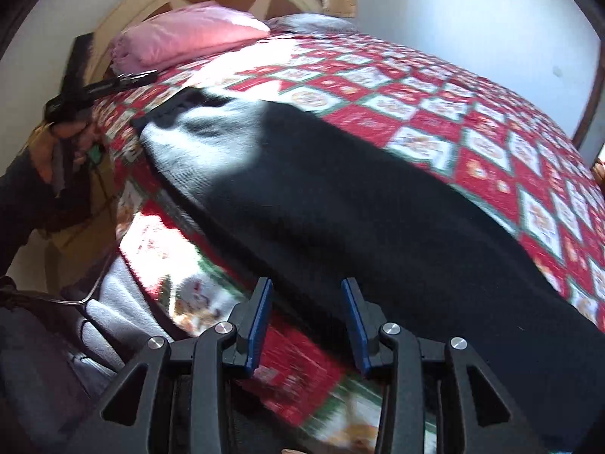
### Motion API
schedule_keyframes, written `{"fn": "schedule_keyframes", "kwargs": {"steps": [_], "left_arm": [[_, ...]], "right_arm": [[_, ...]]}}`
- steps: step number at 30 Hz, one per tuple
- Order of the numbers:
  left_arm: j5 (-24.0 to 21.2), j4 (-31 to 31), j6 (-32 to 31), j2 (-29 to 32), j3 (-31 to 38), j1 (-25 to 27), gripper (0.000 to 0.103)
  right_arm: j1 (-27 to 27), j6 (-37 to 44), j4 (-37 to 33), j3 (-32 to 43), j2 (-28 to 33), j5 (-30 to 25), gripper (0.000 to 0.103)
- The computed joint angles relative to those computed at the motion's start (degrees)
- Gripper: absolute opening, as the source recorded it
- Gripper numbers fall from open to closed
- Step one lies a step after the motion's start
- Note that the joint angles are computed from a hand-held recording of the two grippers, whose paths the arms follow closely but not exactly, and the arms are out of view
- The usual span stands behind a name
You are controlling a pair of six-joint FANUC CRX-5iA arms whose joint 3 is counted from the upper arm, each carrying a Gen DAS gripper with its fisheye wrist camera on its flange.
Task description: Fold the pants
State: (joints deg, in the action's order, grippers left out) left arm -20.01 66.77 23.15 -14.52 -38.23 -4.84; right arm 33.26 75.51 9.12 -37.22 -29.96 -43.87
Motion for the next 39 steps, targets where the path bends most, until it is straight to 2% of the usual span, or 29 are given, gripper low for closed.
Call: {"fn": "schedule_keyframes", "kwargs": {"steps": [3,4,6,8,11,12,13,14,15,20,25,27,29,30,31,33,35,39], "left_arm": [[-1.6,-2.4,-0.8,0.7,1.0,-4.2,0.064],[-3.5,-3.7,-0.7,1.5,1.7,-5.3,0.064],[-5.4,-6.4,-0.6,2.7,2.4,-7.6,0.064],[-5.4,-10.1,0.3,4.3,3.1,-9.4,0.064],[-6.8,-15.3,4.7,6.8,4.3,-9.4,0.064],[-7.1,-14.1,4.3,6.9,3.6,-9.1,0.064],[-6.9,-10.0,1.3,6.6,2.2,-9.1,0.064],[-7.9,-7.1,-0.6,6.2,1.5,-8.7,0.064],[-9.5,-6.6,-0.5,6.3,1.7,-7.8,0.064],[-13.5,-3.9,-0.6,5.9,0.9,-5.9,0.064],[-14.7,-7.0,0.9,5.7,1.8,-5.5,0.064],[-14.7,-6.6,0.9,5.4,1.9,-5.8,0.065],[-13.6,-5.3,0.6,4.9,1.6,-6.5,0.07],[-13.1,-4.2,0.0,4.7,1.4,-7.0,0.072],[-13.1,-3.4,-0.3,4.7,1.5,-7.4,0.073],[-12.8,-2.9,-0.4,5.0,2.1,-8.3,0.074],[-13.1,-2.4,-0.9,5.7,2.8,-9.1,0.074],[-13.2,-5.0,0.9,7.4,4.6,-10.7,0.074]], "right_arm": [[-2.5,0.0,-1.3,0.6,0.1,-1.2,0.039],[-2.5,0.2,-1.3,0.3,-0.1,-1.3,0.039],[-0.6,-1.1,1.8,-1.5,-1.1,-0.8,0.039],[1.6,-1.5,5.5,-3.4,-1.3,-0.1,0.039],[3.3,-5.4,11.4,-6.3,-0.2,1.6,0.039],[3.3,-6.6,12.9,-7.2,0.0,2.2,0.039],[3.4,-7.7,14.1,-8.1,-0.7,2.9,0.032],[3.6,-7.5,14.2,-8.1,-0.9,2.8,0.008],[3.9,-7.1,14.1,-8.0,-1.4,2.1,0.005],[4.7,-5.3,12.1,-7.0,-3.3,-0.7,0.004],[3.5,-3.1,9.9,-7.1,-1.0,0.2,0.004],[3.2,-2.3,8.5,-6.1,-1.4,-0.5,0.008],[2.9,-1.6,8.1,-5.3,-1.8,-1.8,0.026],[2.3,-1.6,8.0,-5.1,-2.3,-2.4,0.045],[1.3,-0.7,6.8,-4.6,-3.0,-2.8,0.053],[-1.4,1.3,4.1,-3.7,-4.1,-3.3,0.053],[-5.1,0.8,4.3,-3.6,-6.0,-3.6,0.053],[-16.0,-0.5,5.2,-2.4,-7.8,-3.0,0.053]]}}
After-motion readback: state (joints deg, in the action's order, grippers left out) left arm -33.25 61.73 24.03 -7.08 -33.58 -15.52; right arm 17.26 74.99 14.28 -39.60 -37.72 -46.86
